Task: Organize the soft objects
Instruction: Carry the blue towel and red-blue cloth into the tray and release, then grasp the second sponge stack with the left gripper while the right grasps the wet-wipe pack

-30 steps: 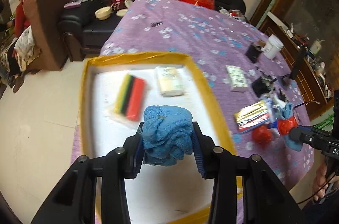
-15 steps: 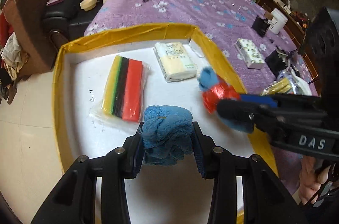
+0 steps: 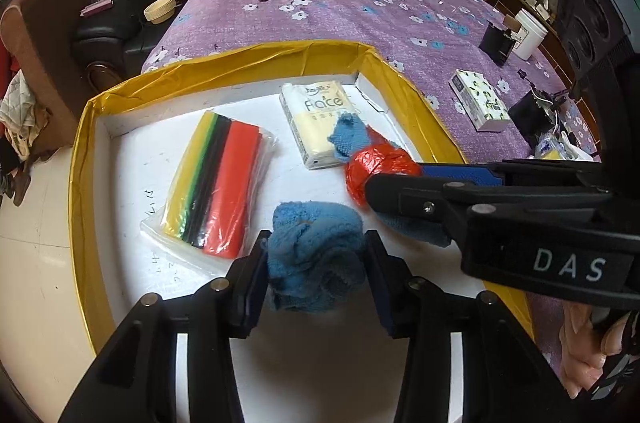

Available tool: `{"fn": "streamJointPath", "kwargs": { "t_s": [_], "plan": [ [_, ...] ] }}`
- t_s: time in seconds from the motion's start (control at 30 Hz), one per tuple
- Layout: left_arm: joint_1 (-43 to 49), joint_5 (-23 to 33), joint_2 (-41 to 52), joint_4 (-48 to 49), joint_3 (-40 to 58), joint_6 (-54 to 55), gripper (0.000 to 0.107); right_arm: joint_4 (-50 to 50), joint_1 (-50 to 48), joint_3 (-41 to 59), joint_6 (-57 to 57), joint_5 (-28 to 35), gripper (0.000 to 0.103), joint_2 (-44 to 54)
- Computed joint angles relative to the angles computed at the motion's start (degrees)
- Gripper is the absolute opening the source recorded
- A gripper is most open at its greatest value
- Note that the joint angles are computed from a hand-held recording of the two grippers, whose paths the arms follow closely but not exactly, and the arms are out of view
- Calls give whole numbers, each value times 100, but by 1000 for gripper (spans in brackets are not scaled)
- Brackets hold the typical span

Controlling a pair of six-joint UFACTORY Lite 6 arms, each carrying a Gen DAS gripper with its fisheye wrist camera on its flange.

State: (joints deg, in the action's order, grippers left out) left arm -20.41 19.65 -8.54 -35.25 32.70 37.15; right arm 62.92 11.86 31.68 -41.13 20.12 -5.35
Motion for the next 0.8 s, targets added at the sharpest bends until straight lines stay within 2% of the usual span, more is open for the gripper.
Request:
{"fn": "streamJointPath", "kwargs": {
  "t_s": [0.2,0.27,0.33,0.47,0.63,0.7,0.8],
  "plan": [
    [-165,-84,-40,351,-1,-551,54,55,-145,-126,-186,187,40,-202],
    [-248,-116,-80,570,-1,-875,61,-14,-236,-215,-230,295,45,-376],
    [-292,-132,-127,693,-13,-1055,62,-88,-304,-299,-236,367,50,-555],
    [-449,-118,-275,1179,-46,-1709,62,-327,-718,-527,-241,755,50,-1103],
    [-642,134,-927,1840,-268,-2554,62,-621,-2400,-664,-765,1726,50,-1789],
    [-790,284,-1374,2075,-379,-2927,62,-1312,-3140,-448,-747,1712,50,-1532],
    [-1116,458,-1766,2402,-410,-3507,62,-2371,-3657,5,-637,1582,50,-639]
  ]
}}
